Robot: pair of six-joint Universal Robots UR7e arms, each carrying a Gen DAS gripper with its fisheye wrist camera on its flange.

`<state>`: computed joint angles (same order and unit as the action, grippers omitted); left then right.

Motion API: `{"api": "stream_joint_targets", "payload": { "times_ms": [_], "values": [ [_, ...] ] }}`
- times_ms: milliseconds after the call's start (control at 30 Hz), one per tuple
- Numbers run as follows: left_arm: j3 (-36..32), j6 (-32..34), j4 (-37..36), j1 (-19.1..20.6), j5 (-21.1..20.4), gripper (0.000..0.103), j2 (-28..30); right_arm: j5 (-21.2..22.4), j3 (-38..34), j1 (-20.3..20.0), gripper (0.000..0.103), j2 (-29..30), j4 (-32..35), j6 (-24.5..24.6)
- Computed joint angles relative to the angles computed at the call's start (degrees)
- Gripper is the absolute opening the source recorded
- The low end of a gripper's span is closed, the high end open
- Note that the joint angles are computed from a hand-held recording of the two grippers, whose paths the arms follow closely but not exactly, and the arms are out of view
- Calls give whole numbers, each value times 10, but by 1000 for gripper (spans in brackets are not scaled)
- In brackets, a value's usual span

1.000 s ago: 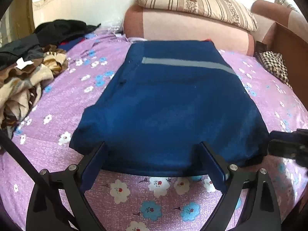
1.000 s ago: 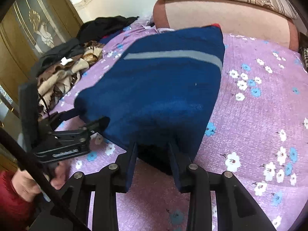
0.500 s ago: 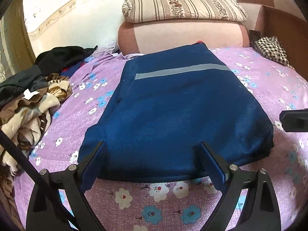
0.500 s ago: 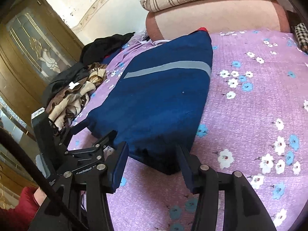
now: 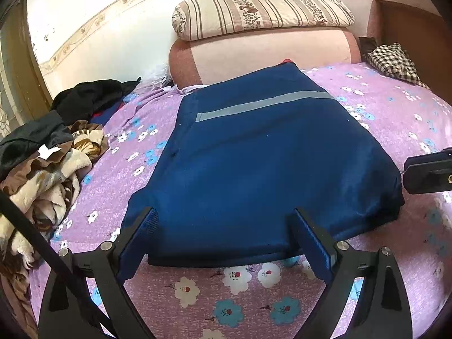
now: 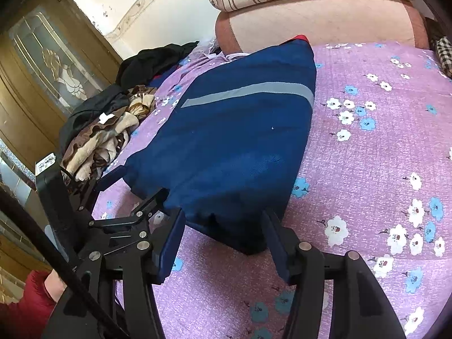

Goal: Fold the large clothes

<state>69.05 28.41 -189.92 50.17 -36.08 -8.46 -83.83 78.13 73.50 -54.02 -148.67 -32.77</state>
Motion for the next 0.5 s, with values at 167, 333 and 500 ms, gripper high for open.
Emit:
{"api": "stream_joint_targets", "payload": {
  "times_ms": [167, 333, 500],
  "values": [
    [4, 1, -2, 1, 1, 94, -2, -14, -10, 4, 68, 11, 16, -2],
    [6, 5, -6, 1, 1, 94, -3, -23, -10, 7, 69, 13, 12, -5],
    [7, 15, -13, 1, 2, 94, -2, -12, -11, 3, 69, 11, 12, 5]
  ]
}}
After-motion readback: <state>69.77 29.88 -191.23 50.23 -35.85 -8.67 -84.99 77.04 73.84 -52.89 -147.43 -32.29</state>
